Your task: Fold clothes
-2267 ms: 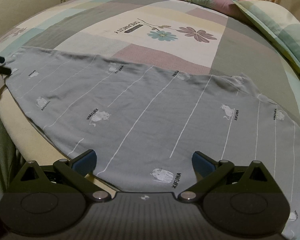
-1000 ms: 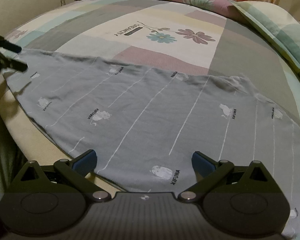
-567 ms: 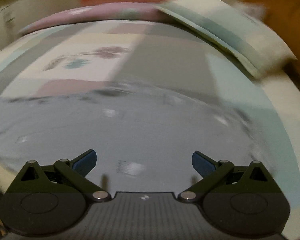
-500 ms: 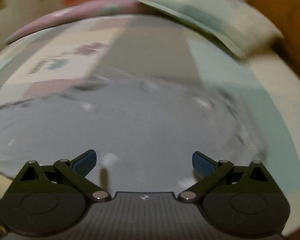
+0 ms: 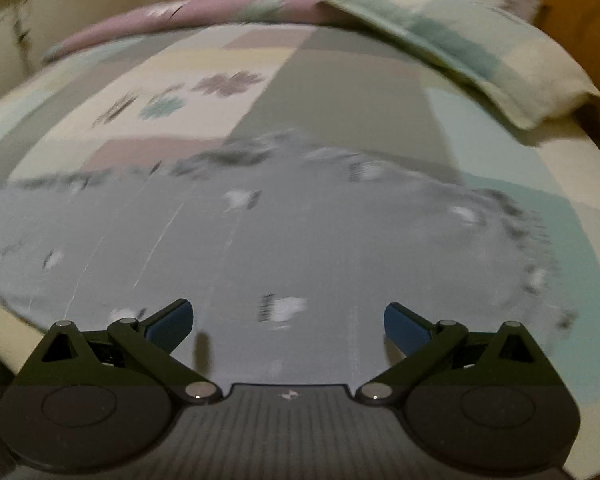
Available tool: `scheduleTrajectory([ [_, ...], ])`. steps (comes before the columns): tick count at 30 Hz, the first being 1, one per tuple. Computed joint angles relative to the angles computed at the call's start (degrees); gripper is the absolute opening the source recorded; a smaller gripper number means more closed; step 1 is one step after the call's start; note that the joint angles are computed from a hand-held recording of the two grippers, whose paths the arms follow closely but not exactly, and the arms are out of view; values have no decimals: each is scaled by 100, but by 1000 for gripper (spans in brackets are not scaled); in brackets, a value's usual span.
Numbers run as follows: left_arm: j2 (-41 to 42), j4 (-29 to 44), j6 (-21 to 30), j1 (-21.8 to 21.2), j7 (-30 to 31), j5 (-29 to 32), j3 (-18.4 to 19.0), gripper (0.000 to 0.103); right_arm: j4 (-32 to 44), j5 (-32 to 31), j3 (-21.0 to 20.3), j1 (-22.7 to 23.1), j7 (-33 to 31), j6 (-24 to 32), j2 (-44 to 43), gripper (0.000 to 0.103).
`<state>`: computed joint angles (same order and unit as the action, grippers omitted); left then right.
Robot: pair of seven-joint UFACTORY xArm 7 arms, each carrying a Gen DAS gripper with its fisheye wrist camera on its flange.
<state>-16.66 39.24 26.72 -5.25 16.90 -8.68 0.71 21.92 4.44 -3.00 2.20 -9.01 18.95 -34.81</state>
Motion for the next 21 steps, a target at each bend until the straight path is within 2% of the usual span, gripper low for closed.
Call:
scheduleTrajectory([
  [4,-7,-15,-23,24,-58,63,-38,103,-437,27,-81,57,-107,-107,-360,103],
  [8,-107,97,151,-19,19,192,-82,102,-315,-133,42,-77,-171,519,-613,103],
  [11,-344,19,44,-237,325,57,-66,102,-182,7,59,89,-66,98,-383,103],
  [15,-449,-39,-38,-200,130,442,-352,102,42,294,-10,578,-78,-360,183,103],
  [18,-476,-72,-23,-167,-22,712,-442,102,-45,181,138,546,-75,-379,323,103],
  [21,-509,-84,13,-183,-116,844,-449,102,-409,123,78,574,-211,-475,-61,103],
])
